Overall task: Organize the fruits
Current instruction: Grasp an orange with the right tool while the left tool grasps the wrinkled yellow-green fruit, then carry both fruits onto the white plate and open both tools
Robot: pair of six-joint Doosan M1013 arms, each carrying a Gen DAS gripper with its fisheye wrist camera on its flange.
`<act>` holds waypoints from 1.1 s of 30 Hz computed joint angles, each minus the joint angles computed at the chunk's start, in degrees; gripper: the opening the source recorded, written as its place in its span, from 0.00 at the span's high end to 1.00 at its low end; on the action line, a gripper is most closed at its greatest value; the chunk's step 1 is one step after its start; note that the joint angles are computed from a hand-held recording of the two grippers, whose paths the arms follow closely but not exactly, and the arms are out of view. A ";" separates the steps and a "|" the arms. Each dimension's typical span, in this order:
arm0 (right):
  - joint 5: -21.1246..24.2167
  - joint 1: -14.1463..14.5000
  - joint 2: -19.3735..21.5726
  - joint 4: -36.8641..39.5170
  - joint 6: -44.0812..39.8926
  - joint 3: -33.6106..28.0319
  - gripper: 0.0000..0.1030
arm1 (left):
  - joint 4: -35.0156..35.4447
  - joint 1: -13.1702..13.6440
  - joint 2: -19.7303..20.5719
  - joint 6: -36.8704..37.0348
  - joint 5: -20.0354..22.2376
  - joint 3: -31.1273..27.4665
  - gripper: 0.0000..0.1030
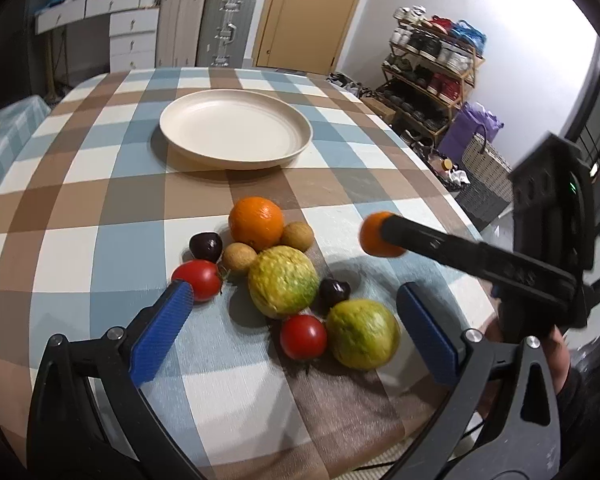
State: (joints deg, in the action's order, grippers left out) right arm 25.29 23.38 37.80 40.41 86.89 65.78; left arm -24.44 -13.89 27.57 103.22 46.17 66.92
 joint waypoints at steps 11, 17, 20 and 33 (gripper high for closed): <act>-0.30 -0.29 0.14 4.91 -5.84 -0.04 0.61 | -5.90 1.58 4.98 -1.18 8.86 -6.78 0.29; 0.25 -0.45 0.38 6.48 -7.75 -0.37 0.61 | -5.19 1.53 6.56 -3.07 11.60 -8.67 0.48; 0.53 -0.51 0.56 6.32 -7.84 -0.72 0.61 | -5.58 1.69 6.80 -3.60 11.82 -8.79 0.60; 1.46 -0.55 1.10 4.26 -5.38 -1.90 0.61 | -12.39 2.67 6.24 2.24 10.96 -7.71 0.62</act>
